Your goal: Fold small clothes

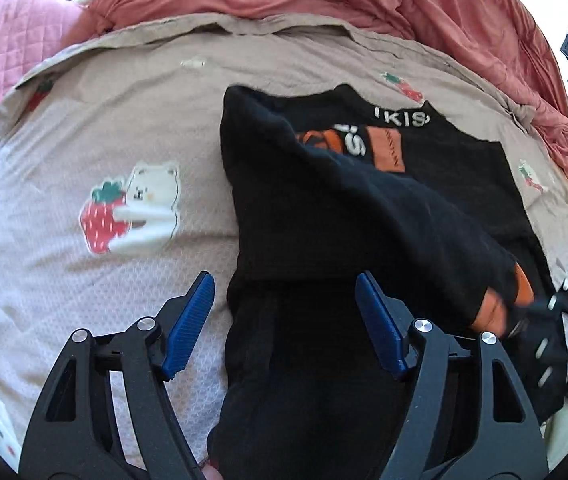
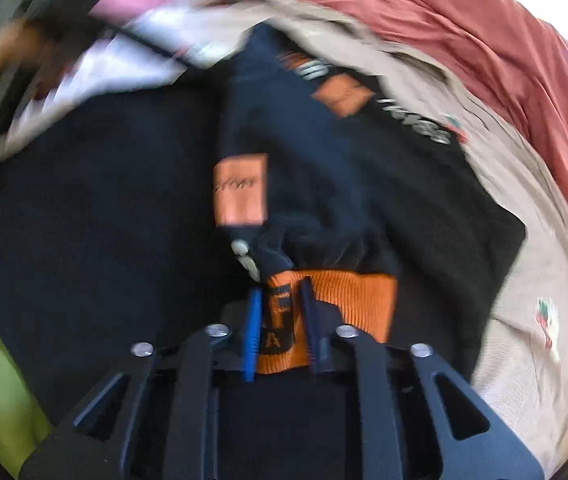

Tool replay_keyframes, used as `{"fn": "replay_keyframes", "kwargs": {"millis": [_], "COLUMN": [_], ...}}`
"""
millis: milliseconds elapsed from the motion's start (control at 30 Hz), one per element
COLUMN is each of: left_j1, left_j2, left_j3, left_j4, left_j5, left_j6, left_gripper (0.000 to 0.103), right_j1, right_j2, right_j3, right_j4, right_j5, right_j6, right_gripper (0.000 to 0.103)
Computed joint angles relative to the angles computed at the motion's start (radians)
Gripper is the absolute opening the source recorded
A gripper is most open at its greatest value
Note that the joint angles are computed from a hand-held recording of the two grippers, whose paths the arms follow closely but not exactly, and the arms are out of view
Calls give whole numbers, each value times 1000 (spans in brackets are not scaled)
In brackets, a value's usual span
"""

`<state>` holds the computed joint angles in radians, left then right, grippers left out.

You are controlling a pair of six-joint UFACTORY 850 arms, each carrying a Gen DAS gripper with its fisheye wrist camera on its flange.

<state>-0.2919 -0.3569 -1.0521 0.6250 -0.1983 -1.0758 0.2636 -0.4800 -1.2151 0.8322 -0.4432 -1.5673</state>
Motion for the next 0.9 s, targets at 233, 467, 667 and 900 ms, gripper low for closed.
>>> {"fn": "replay_keyframes", "kwargs": {"millis": [233, 467, 667, 900], "left_j1": [-2, -9, 4, -6], "left_j2": [-72, -176, -282, -264], "left_j3": [-114, -274, -373, -344], "left_j4": [-45, -219, -340, -186], "left_j5": [-9, -72, -168, -148], "left_j6": [37, 258, 356, 207], "left_gripper": [68, 70, 76, 77], "right_j1": [-97, -102, -64, -81], "right_j2": [-316, -339, -333, -353], "right_j3": [-580, -621, -505, -544], "right_j4": [-139, -182, -379, -218], "right_j5": [-312, -248, -86, -142], "right_j6": [548, 664, 798, 648], "right_gripper": [23, 52, 54, 13]}}
